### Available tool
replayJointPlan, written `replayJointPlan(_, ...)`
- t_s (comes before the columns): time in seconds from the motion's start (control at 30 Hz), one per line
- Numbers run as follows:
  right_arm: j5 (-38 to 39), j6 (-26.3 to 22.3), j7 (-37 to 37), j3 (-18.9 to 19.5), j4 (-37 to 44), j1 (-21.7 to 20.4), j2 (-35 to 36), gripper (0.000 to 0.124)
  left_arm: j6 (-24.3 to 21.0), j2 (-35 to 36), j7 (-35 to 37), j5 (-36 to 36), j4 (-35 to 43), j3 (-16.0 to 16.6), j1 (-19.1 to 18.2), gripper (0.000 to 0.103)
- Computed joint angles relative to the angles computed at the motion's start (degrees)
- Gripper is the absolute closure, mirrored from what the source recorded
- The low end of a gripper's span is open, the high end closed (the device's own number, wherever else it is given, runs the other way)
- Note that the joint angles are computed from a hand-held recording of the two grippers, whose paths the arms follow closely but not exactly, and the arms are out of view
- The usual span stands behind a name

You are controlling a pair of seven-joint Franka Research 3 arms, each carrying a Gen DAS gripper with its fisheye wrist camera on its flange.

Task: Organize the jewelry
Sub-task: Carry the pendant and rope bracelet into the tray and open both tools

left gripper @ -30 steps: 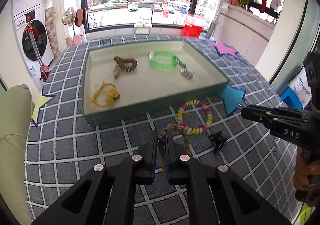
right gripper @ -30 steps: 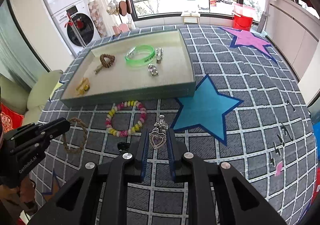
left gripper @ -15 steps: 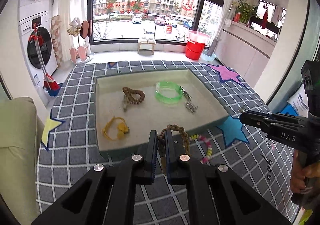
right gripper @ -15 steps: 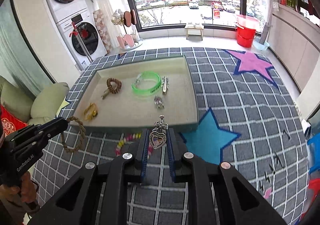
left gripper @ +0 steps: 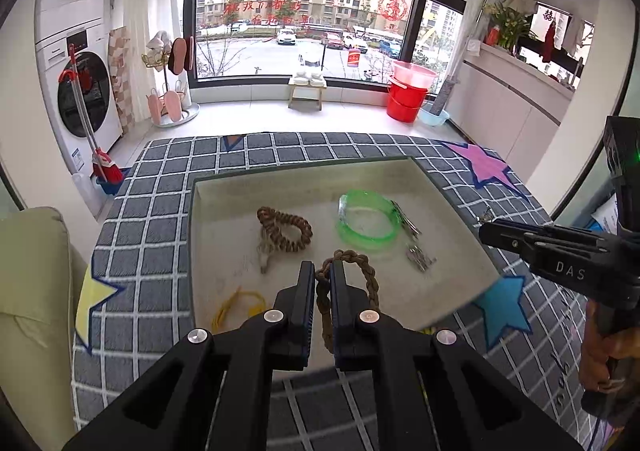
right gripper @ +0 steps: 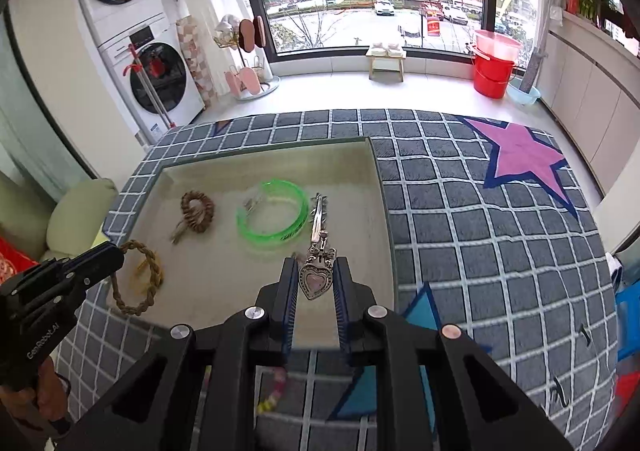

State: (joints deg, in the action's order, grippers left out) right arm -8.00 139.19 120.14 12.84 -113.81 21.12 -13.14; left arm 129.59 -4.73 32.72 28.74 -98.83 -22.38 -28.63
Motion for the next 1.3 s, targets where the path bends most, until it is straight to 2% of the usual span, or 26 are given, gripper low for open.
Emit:
replayJointPlan(0.57, -1.3, -0.1, 0.7, -3.2, 5.7, 1.3, 10.0, 0.105, -3.0, 9.7, 2.6, -0.5, 6.0, 2.6, -1.2, 0.081)
replayJointPlan(0.77, -0.7, -0.1, 0.9, -3.9, 4.9, 1.8, 10.7, 0.105, -4.8, 10.7, 2.9, 0.3, 6.6, 2.9, -2.1, 0.081)
replayJointPlan(1.23, -4.6, -1.0, 1.4, -3.8, 5.3, 2.8, 11.1, 0.104, -7.2, 11.8, 2.5, 0.8, 7.8, 3.3, -2.9, 0.081)
replayJointPlan(1.3, -3.7, -1.0, 1.0, -3.8, 5.3, 2.8, 11.0, 0.097, -7.5, 12.0, 2.4, 1.2, 8.0, 3.3, -3.1, 0.081)
